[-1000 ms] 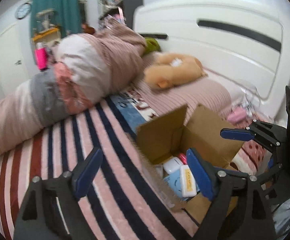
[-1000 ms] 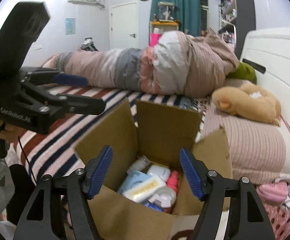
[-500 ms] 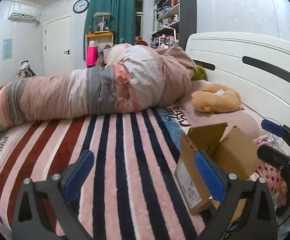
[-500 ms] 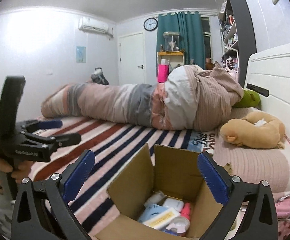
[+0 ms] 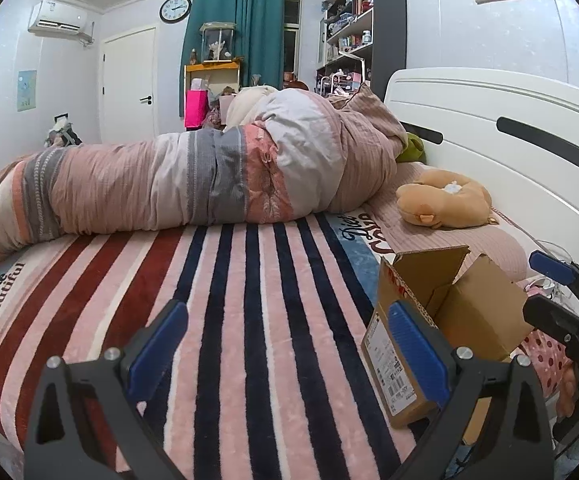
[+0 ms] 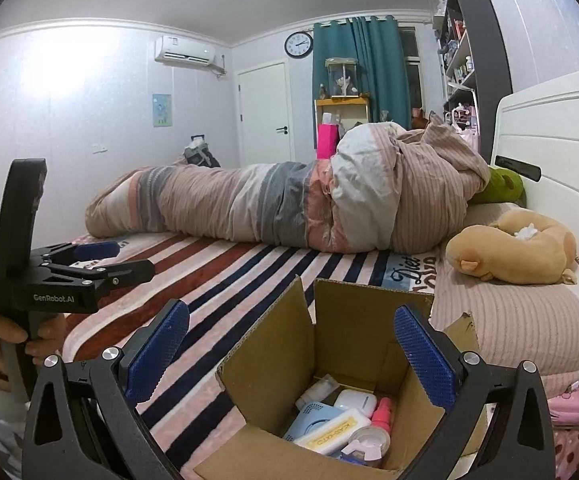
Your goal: Organize rigid objects
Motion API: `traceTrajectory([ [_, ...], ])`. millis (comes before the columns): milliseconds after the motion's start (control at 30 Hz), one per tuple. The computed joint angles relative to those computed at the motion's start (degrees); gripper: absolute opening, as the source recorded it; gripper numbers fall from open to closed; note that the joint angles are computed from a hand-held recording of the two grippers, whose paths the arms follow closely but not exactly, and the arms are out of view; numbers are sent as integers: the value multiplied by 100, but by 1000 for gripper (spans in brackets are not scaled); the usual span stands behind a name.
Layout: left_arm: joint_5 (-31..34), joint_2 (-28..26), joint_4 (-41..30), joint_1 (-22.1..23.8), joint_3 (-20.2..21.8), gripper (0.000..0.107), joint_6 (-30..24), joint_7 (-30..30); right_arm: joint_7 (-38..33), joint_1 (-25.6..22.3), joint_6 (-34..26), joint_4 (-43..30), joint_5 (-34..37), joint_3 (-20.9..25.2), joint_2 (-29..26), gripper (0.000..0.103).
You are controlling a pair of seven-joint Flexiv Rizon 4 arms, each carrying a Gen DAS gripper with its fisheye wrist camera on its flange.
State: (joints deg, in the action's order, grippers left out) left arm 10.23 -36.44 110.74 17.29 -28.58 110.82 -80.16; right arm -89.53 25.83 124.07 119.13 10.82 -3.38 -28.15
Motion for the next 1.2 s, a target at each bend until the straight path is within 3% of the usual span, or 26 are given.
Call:
traceTrajectory([
  [633,-16,60,23,-116,145,99,43,-50,-115,228,-63,-32,250,-134,13,103],
  [767,-28,75,26,-153,181,100,44,-65,-62,24,1,-12,48,8,-44,103],
  [1200,-17,66,14,-144,167,100,27,-62,-62,91,-10,-12,93,-33,-40,103],
])
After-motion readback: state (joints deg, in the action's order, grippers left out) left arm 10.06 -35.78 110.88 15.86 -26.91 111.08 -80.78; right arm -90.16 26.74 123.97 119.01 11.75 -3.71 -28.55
